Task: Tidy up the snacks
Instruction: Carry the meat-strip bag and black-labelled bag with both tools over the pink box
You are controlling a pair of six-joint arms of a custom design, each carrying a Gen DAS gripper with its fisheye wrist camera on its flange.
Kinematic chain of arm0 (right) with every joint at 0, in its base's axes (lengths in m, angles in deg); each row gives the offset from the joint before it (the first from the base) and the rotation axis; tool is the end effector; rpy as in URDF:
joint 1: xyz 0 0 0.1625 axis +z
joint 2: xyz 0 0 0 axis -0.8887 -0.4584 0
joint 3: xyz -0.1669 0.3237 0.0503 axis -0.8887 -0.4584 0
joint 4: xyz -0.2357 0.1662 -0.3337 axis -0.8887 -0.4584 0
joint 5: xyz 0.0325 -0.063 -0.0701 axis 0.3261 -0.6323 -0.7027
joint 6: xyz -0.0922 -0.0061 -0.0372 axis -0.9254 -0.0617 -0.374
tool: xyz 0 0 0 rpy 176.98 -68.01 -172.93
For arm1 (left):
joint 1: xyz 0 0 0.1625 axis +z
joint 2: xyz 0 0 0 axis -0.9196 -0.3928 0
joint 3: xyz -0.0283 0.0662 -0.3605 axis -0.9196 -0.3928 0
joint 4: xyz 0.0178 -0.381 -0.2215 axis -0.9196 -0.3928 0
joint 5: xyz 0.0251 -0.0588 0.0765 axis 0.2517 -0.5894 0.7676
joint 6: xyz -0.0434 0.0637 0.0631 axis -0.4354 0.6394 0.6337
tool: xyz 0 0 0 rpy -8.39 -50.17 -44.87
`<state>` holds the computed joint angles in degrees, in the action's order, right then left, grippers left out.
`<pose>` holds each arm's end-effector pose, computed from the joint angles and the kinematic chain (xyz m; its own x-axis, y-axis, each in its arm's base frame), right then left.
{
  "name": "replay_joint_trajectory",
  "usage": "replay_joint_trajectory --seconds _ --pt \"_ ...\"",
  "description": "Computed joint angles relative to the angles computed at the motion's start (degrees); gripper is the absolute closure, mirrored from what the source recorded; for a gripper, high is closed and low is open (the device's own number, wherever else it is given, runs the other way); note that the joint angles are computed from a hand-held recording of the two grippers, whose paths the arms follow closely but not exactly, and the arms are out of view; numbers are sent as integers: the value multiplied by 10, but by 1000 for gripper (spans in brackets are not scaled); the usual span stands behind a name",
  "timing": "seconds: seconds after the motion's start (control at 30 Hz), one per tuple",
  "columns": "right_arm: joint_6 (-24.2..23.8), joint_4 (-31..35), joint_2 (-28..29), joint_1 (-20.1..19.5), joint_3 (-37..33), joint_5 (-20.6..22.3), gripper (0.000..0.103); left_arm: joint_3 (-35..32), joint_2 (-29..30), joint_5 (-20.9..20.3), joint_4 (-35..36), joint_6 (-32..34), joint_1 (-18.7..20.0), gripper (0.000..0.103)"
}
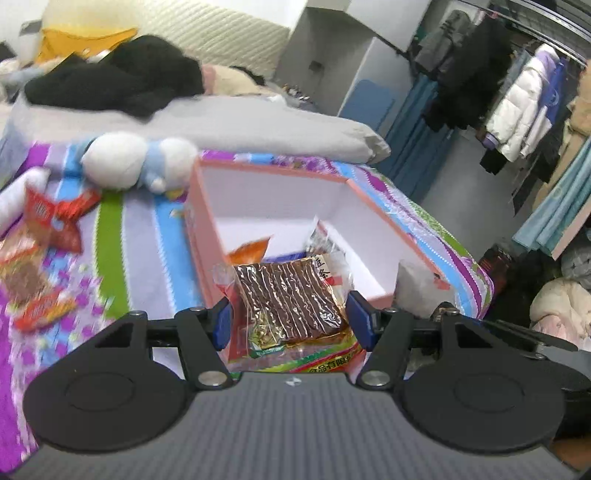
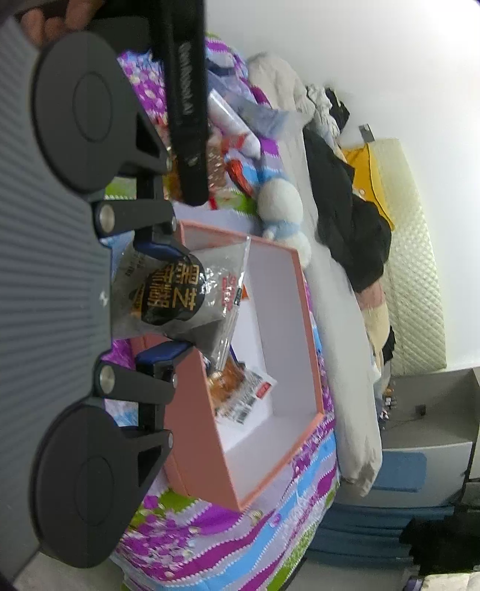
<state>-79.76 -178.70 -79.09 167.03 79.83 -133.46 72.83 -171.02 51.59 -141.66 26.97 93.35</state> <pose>0.2109 -0.3696 0.1884 -0.7403 -0.4672 0.4835 -0.6715 0.5496 -0.4971 -0.2259 -0.3581 0.1757 -0.8971 -0.0823 -0.4340 0.3129 0.5751 -0.7559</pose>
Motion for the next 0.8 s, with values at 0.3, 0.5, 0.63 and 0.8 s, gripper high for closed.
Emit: replay_joint_trajectory --seconds 0.3,0.5,0.63,0.8 --pt "-5 -80 132 -2 -116 7 53 -139 148 5 -211 231 90 36" --pt "26 -41 168 -1 -188 33 52 -206 189 5 -230 272 134 36" --pt "20 24 207 -9 -237 31 52 -239 201 -4 -183 260 167 36" --pt "13 88 253 -16 -285 -1 52 -274 211 -20 -103 219 203 36"
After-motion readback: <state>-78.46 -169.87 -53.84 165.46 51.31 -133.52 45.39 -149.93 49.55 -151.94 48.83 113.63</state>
